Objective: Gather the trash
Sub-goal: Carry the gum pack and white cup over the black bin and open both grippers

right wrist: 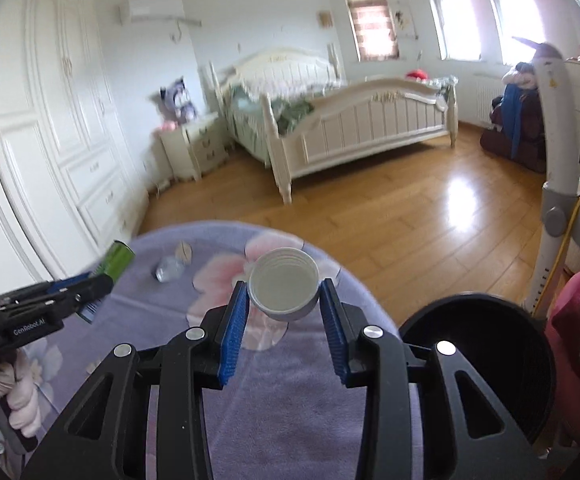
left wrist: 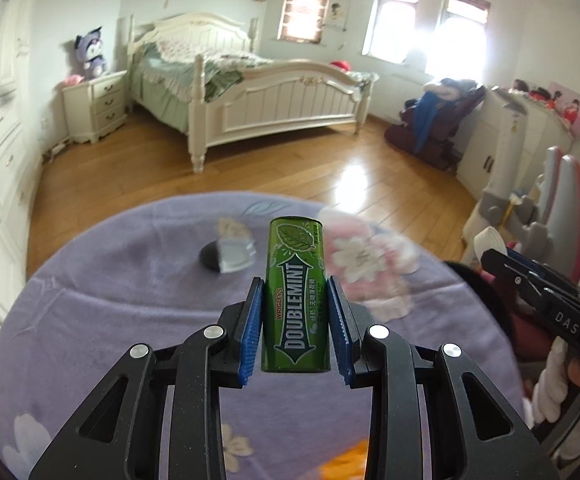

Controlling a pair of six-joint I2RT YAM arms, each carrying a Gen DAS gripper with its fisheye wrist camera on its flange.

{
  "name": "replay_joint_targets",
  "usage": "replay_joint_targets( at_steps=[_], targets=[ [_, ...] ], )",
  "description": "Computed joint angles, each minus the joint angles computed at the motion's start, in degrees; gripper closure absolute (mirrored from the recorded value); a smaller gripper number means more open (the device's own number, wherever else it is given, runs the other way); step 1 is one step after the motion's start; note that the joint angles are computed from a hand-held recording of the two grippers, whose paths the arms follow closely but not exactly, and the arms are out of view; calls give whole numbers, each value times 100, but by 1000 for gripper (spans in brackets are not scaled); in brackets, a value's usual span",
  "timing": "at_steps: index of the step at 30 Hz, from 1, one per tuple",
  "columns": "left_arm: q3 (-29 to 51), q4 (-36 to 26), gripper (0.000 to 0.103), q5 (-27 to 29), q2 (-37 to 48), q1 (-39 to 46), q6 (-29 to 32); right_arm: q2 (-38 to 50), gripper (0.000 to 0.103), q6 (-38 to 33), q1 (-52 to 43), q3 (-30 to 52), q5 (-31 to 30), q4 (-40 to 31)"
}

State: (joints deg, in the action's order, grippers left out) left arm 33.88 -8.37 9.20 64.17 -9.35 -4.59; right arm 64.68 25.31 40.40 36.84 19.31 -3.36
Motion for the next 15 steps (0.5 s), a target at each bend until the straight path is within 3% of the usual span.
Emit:
replay_joint_targets(
  at_steps=[5, 10, 15],
  targets=[
    [186, 54, 71, -161, -187, -801, -410, -1081, 67, -183, 18, -327, 456, -238],
    [542, 393, 71, -224, 305, -1788, -858, -1797, 67, -316, -487, -416, 615, -799],
    [991, 731, 71, -328, 1045, -2538, -1082, -2384, 67, -393, -1496, -700, -19, -1071]
  ],
)
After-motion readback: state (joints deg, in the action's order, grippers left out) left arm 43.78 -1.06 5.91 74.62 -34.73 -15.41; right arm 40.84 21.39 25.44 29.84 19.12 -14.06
